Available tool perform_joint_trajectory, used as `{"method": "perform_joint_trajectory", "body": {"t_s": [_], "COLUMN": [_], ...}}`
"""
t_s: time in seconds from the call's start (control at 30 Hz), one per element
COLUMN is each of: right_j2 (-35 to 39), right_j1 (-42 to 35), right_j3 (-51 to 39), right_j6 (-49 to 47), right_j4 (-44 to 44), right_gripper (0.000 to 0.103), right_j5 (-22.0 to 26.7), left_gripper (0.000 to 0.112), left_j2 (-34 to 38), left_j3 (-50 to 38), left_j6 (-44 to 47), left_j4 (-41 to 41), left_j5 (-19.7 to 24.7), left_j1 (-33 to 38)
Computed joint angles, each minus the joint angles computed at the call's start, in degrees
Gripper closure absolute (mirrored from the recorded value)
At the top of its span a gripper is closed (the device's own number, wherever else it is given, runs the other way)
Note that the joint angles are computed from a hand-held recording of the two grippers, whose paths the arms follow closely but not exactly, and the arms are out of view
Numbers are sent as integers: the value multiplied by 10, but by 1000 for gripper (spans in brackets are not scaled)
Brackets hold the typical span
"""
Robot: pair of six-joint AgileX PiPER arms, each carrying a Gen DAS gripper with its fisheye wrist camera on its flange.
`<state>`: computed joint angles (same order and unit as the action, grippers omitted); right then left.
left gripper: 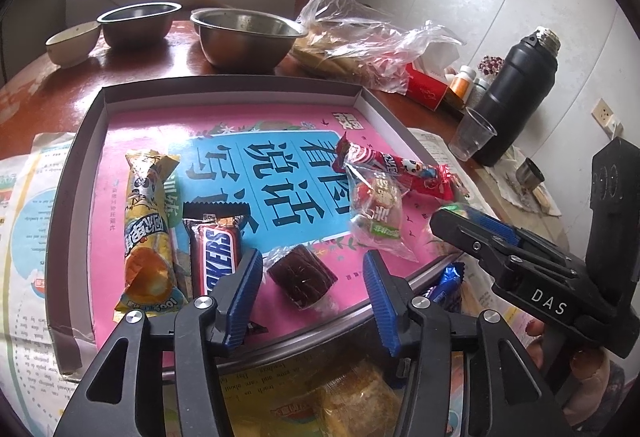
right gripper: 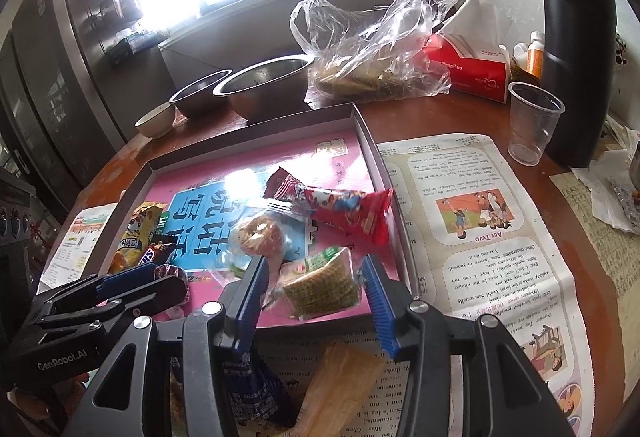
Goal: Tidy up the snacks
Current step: 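Open the left tool to drop the chocolate square into the tray while the right tool releases the biscuit, then withdraw both open tools from the tray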
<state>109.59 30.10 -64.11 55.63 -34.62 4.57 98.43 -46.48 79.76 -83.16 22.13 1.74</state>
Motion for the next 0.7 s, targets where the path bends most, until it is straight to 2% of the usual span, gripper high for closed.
{"method": "perform_joint_trajectory", "body": {"t_s": [0.07, 0.2, 0.37, 0.53, 0.7], "right_j2": [-3, -11, -18, -32, -44], "right_j1": [0, 5, 6, 6, 7], "right_j3": [3, 11, 18, 32, 42], "right_j6": [-4, 120, 168, 361, 499], "right_j4": [4, -121, -169, -360, -497], "right_gripper": [54, 54, 53, 50, 49], "right_j5": [-4, -5, -11, -14, -13], "left_gripper": [50, 48, 45, 44, 42], "left_j2": [-5, -19, -31, -49, -61], "left_j3": [3, 10, 16, 23, 25], "left_j6": [2, 2, -7, -9, -34], "left_j4": [-1, 1, 10, 16, 41], "left_j5": [3, -5, -4, 2, 5], "left_j1": [0, -5, -2, 5, 13]}}
